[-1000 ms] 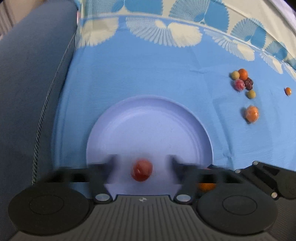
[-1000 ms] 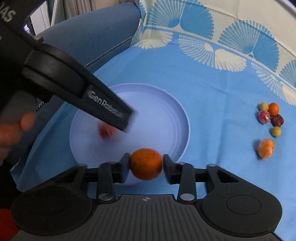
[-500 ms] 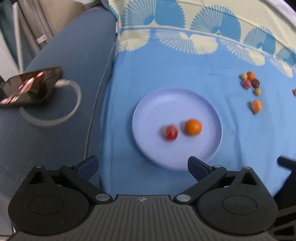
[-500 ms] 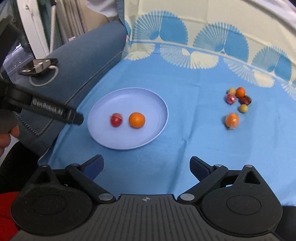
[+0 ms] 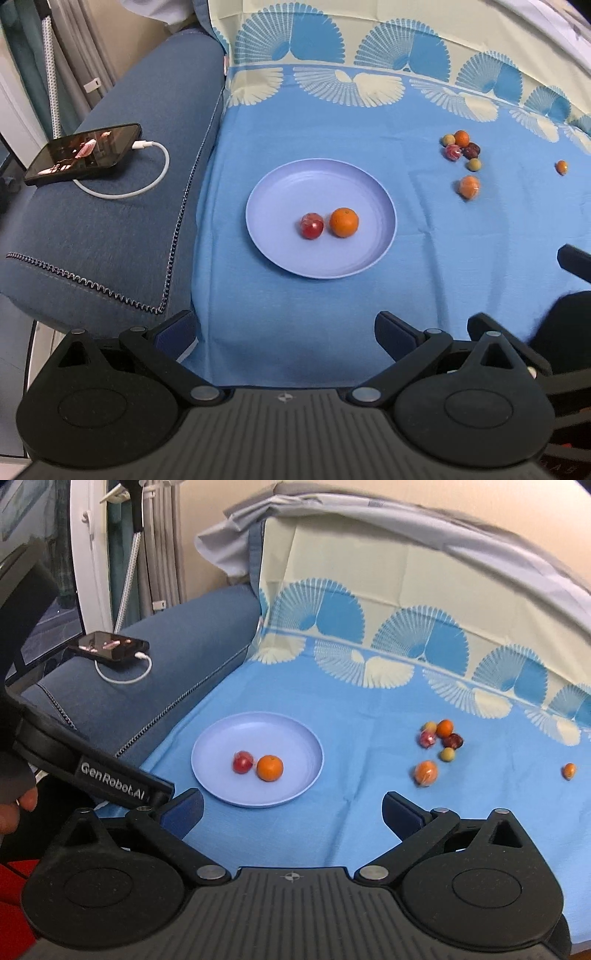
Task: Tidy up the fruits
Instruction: 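Lift both tools away from the plate, then grasp a red plum with the left tool while the right tool grasps a kumquat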
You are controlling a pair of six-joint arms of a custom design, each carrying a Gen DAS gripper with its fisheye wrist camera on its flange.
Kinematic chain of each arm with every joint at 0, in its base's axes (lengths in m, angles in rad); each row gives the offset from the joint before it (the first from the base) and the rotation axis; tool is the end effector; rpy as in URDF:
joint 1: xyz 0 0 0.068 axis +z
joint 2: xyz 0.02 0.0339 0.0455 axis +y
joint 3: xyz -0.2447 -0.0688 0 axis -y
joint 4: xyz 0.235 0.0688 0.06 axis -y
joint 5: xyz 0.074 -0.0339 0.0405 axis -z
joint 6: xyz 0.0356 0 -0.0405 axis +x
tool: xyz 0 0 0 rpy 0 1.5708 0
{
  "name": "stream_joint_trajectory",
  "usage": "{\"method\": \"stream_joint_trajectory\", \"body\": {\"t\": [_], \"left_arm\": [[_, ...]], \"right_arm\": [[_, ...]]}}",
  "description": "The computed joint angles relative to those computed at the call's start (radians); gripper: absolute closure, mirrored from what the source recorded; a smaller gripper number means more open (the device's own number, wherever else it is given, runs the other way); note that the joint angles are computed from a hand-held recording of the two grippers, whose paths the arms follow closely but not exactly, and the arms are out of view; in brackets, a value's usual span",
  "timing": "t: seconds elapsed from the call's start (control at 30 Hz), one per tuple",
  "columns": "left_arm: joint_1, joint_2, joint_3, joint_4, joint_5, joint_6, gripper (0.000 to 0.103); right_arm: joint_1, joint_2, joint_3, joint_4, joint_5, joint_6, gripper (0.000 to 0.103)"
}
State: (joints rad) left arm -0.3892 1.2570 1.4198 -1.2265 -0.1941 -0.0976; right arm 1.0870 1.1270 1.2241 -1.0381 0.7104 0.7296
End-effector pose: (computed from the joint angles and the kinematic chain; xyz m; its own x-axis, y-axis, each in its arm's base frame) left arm 0.2057 -0.0769 0.3483 -0.8328 0.2382 -0.4998 0.2055 0.9712 0.1205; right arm 0.1147 0.1685 0.3354 -0.6085 -0.0716 -0.7903 -0.1165 0.9932 -0.0003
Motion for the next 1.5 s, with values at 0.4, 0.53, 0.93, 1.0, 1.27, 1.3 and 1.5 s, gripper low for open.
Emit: {"method": "stream_joint_trajectory", "body": {"t": [0.4,0.53,0.93,1.0,1.27,1.3,1.5], "left_arm": [[-0.025,-0.071,0.001,-0.030,-0.023,-0.029,0.000],[-0.020,-0.070,0.005,-0.034,-0.022,-0.023,0.000],[-0.044,-0.021,0.025,-0.038,-0.056,-0.022,0.000],[-0.043,0.012,0.046,-0.044,-0.058,-0.033,0.000],[-0.111,0.242,0.243,-0.060,-0.071,-0.058,0.000],[-0.123,0.282,0.283,-0.063,-0.065,-0.064,0.000],[-0.205,0.612,0.661,-0.105,-0.040,-0.105,0.000]], "right_arm": [[0.101,0.012,0.042,-0.076,0.099,0.073,0.001],[0.102,0.010,0.040,-0.075,0.095,0.073,0.001],[0.018,-0.047,-0.037,0.013,0.007,0.031,0.001],[-0.006,-0.070,-0.065,0.033,-0.004,0.037,0.001],[-0.242,-0.240,-0.210,0.060,-0.060,0.047,0.001],[-0.302,-0.270,-0.232,0.062,-0.074,0.029,0.001],[-0.801,-0.417,-0.367,0.158,-0.276,-0.186,0.001]]}}
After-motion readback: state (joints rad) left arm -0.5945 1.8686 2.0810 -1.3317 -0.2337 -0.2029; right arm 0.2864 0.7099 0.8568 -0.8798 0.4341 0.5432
